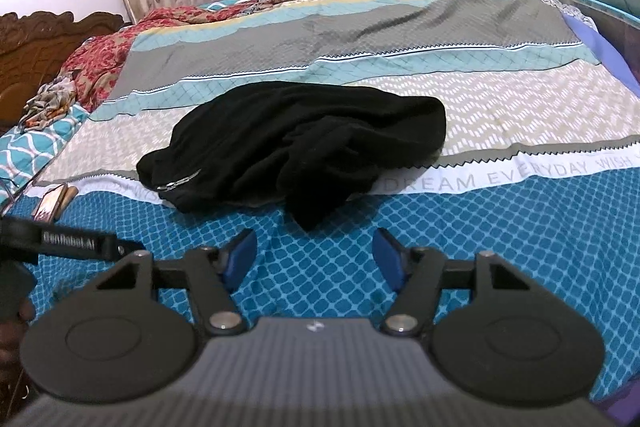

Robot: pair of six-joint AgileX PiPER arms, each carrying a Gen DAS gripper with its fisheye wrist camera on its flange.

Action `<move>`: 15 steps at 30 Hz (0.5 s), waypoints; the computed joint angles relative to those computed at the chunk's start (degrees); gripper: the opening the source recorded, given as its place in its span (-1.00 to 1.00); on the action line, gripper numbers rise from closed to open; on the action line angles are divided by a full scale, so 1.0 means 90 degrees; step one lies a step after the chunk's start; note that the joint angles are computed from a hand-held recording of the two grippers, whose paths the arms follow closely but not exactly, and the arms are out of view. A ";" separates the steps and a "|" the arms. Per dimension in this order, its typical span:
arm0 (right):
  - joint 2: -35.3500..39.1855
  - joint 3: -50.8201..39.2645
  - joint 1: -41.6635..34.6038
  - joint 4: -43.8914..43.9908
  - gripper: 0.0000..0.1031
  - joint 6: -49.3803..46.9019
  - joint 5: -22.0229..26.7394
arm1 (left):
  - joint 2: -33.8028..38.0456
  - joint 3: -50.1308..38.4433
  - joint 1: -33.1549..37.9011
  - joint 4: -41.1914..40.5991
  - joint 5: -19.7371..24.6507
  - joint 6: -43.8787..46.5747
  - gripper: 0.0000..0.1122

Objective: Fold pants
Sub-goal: 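Grasp the black pants with both grippers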

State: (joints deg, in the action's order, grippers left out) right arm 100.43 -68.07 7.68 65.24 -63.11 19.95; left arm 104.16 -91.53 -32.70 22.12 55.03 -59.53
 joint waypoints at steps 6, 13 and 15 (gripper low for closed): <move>0.0437 -0.0611 -0.0281 -0.0575 0.33 0.1057 0.0496 | 0.0346 -0.0098 0.1048 -0.1831 -0.1175 0.1061 0.83; 0.1258 -0.1971 -0.0617 -0.0751 0.60 0.2472 0.1211 | 0.0685 0.0061 0.1787 -0.3550 -0.2004 0.1533 0.83; 0.1683 -0.2649 -0.0615 -0.1302 0.60 0.3318 0.1401 | 0.0785 -0.0042 0.1824 -0.3700 -0.2113 0.1635 0.74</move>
